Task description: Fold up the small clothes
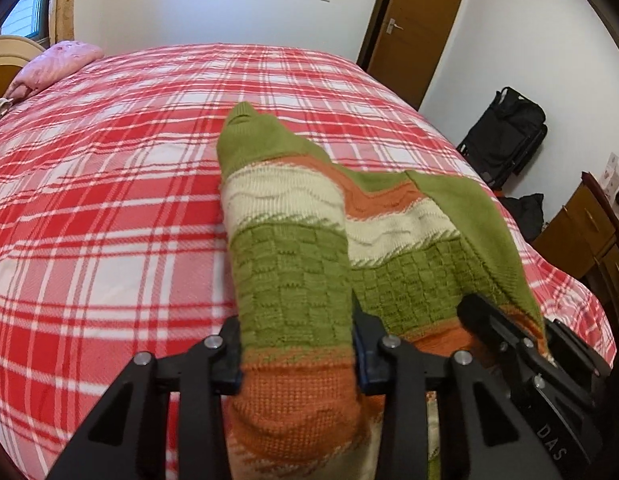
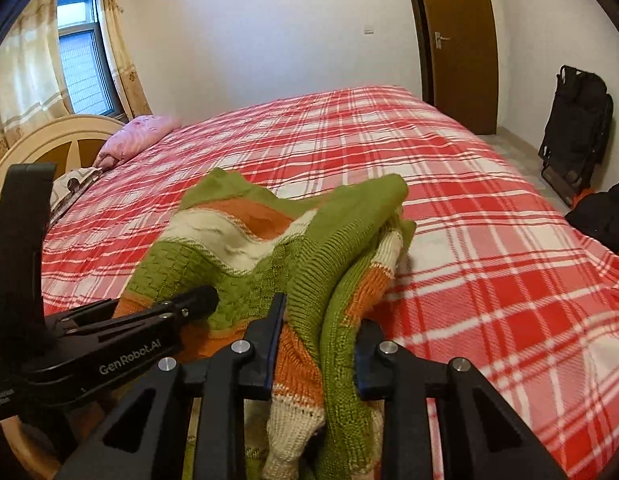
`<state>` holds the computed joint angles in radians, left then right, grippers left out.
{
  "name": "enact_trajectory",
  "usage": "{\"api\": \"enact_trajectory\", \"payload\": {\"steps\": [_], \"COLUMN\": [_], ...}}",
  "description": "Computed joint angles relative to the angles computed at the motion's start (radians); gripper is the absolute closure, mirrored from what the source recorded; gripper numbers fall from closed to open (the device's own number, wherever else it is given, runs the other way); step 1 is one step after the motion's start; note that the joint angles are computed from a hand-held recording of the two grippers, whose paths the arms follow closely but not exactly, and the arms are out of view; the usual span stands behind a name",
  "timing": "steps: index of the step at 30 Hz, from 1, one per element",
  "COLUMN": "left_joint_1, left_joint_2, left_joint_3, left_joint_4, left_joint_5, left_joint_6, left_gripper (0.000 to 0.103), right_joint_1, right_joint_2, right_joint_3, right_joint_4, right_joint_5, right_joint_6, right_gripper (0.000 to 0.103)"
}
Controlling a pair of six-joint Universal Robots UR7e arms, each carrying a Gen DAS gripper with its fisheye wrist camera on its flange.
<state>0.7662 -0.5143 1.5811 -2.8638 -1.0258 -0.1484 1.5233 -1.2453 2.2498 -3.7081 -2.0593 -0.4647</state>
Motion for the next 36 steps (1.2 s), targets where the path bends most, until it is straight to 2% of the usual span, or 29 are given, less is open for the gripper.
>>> {"api": "enact_trajectory", "payload": {"steps": [7, 15, 20, 26, 30, 36], "left_joint_1": [-0.037, -0.068, -0.071, -0.065, -0.084, -0.096], "left_joint_2": [-0.020, -0.037, -0.032, -0.025, -0.021, -0.028], "left_joint_3": [0.042, 0.091, 0.100, 0.094, 0.102, 0.097], "left_joint_4": [0.015, -0.008, 0.010, 0.015, -0.016, -0.037], "left_joint_5": [-0.006, -0.001, 0.003, -0.003, 0.022, -0.015], "left_joint_6": [-0.025, -0.037, -0.042, -0.039, -0.009, -0.003], "left_gripper": [0.064, 0.064, 0.064, 0.063, 0.070, 0.070], "right_joint_1": [0.025, 0.021, -0.026, -0.053, -0.019, 0.022], "right_joint_2": [-0.023, -0.060, -0.096, -0.103, -0.087, -0.098], "right_joint_3": [0.064, 0.128, 0.168, 0.189, 0.181, 0.182], "right_joint_4": [-0.083, -0.120, -0.094, -0.105, -0.148, -0.221], "right_joint_5": [-0.040, -0.036, 0.006, 0.025, -0.008, -0.041], "right_joint_6": [-0.022, -0.007, 0.052, 0.076, 0.037, -0.015], "right_gripper": [0.075, 0.076, 0.076, 0.076, 0.077, 0.077]}}
